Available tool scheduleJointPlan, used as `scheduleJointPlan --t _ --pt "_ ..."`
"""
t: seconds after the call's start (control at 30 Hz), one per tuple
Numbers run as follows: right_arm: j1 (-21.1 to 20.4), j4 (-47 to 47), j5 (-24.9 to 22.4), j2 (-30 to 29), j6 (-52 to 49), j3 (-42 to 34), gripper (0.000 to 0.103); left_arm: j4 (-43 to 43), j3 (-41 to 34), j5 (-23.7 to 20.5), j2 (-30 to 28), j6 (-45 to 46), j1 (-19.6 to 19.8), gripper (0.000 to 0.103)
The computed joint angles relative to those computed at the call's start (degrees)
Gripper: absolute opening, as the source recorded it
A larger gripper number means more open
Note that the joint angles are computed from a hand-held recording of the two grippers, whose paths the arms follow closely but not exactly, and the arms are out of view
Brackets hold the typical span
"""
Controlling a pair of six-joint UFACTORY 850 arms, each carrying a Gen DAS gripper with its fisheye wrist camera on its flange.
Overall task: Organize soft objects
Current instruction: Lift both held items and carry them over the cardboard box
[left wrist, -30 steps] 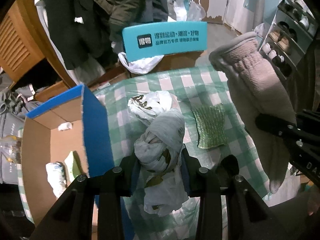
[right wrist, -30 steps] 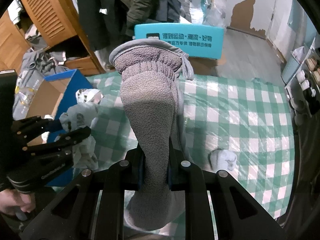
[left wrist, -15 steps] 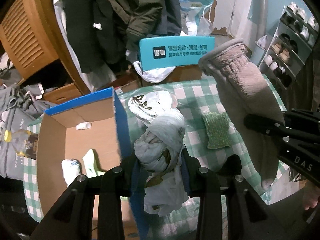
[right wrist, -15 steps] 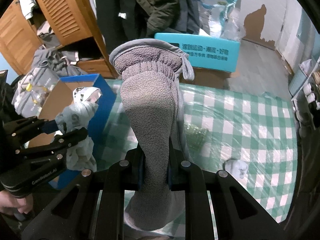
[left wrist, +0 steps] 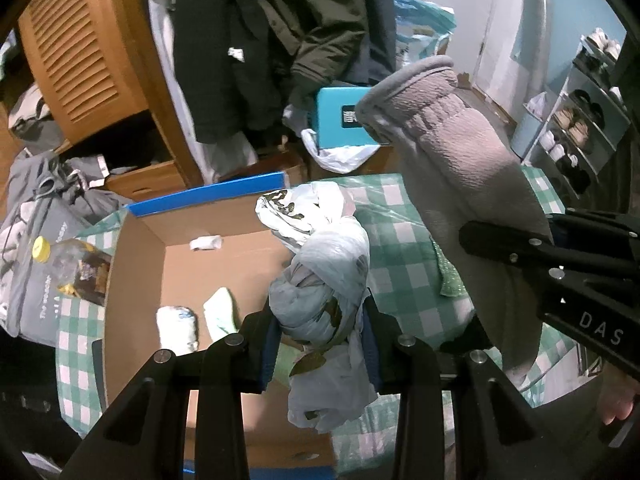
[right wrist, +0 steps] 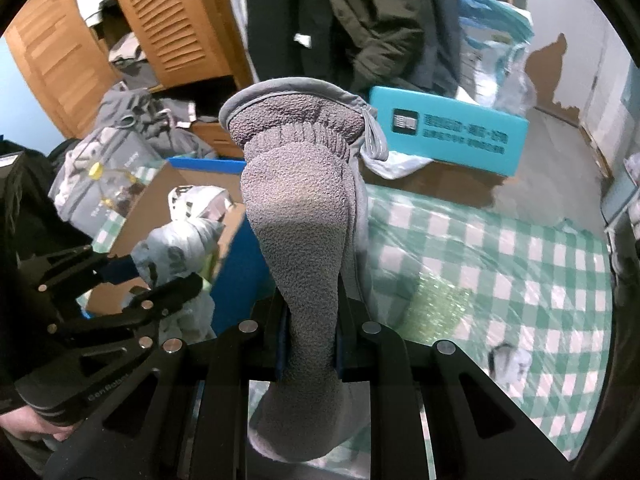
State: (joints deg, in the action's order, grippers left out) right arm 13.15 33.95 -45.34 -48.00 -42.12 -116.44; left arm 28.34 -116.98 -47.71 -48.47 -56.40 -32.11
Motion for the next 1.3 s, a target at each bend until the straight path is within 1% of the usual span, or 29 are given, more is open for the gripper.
scheduleJointPlan --t 0.43,0.7,0.77,0.93,1.13,1.3 --pt "4.4 0.0 -1.6 -1.3 0.2 -3.8 0.016 5.0 13.3 3.1 8.2 -8.2 1.7 0.036" --pt "7.4 -1.4 -3.2 -3.2 1.3 -6.6 0.016 6.2 21.1 4.7 12.7 -12.2 3.1 0.036" --pt "8.0 -1.8 -3.7 -3.8 1.8 -7.5 0.016 6.5 22.4 5.2 13.5 -13.0 3.5 0.036" --pt "9.4 -2.9 -5.0 -5.5 2.8 -9.7 0.016 7.4 24.1 4.6 14.2 -14.3 4.3 0.036" --pt "10.7 -4.5 -6.4 -7.3 4.1 -11.7 0.016 7.1 26.9 5.6 15.5 -15.4 5.3 0.036" --pt "11.4 -5.6 -7.4 -8.6 5.0 -13.0 0.016 6.1 27.7 5.8 15.6 -15.4 5.8 0.036"
